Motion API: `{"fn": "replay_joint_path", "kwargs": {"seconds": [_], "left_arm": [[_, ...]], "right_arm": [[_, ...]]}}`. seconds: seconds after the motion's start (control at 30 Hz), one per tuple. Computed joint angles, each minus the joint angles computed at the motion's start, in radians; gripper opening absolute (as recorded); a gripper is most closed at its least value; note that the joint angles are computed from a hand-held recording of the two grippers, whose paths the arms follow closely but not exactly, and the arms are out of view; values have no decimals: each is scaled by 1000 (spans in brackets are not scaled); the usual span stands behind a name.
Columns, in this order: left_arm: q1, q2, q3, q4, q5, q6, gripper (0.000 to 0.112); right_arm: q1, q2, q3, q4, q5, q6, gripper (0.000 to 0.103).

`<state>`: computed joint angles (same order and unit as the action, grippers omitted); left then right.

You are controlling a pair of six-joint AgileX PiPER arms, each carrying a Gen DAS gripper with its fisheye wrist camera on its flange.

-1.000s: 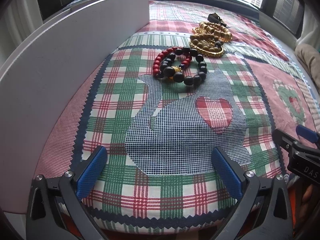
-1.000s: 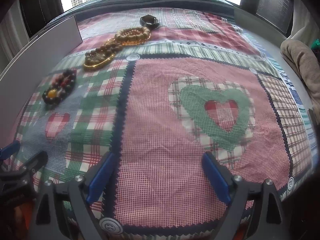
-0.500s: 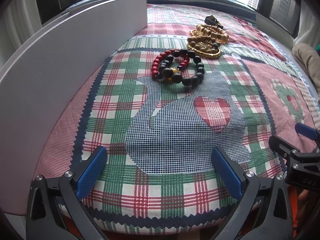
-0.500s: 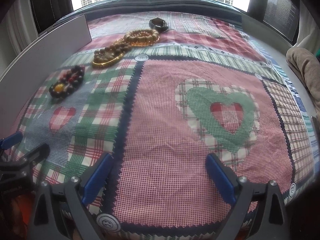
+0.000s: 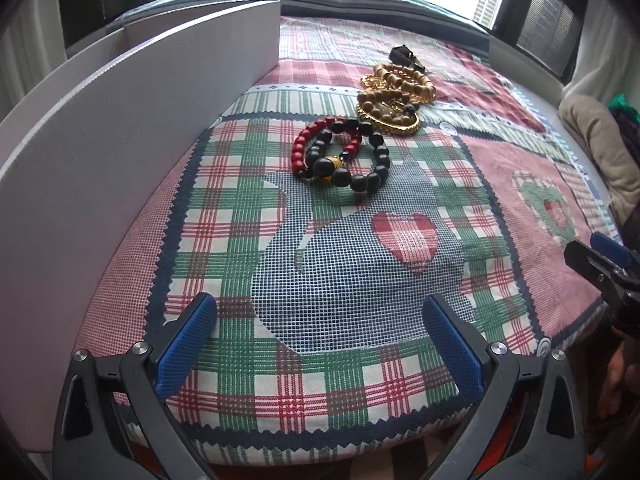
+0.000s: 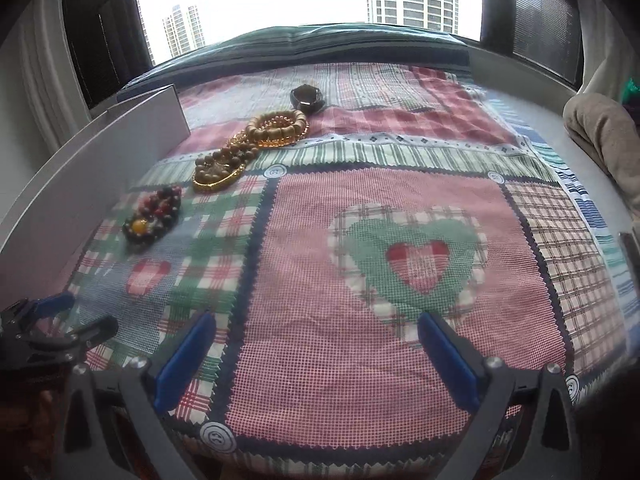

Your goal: Organize jewelry

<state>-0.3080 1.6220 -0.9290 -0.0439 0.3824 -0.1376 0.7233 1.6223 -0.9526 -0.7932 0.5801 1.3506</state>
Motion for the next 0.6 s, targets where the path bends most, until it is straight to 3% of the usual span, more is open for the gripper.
{"fn": "replay_joint_path", "kwargs": {"seconds": [0.23,0.3,0.37,0.5,0.53,0.57,0.6], "left_arm": [[55,39,-137,-212,51,249,102],[57,79,-192,-232,72,258,99],[48,130,-252,-196,90,206,86],[29,252,-374,-83,132,28,79],[28,275,-396,-61,150,-12,68],[33,290,-407,-79,159,-15,50],[46,286,-391,-137,140,18,44]], "right_arm": [[5,-42,65,-19,-90,62,103],[12,-46,78,-19,-110,73,103],[23,-49,87,-33,-117,97,103],[32,-55,100,-40,-133,114,103],[33,-57,104,-39,-139,115,103],[34,-59,108,-38,-142,116,103],[36,-61,111,-37,-143,115,103]]}}
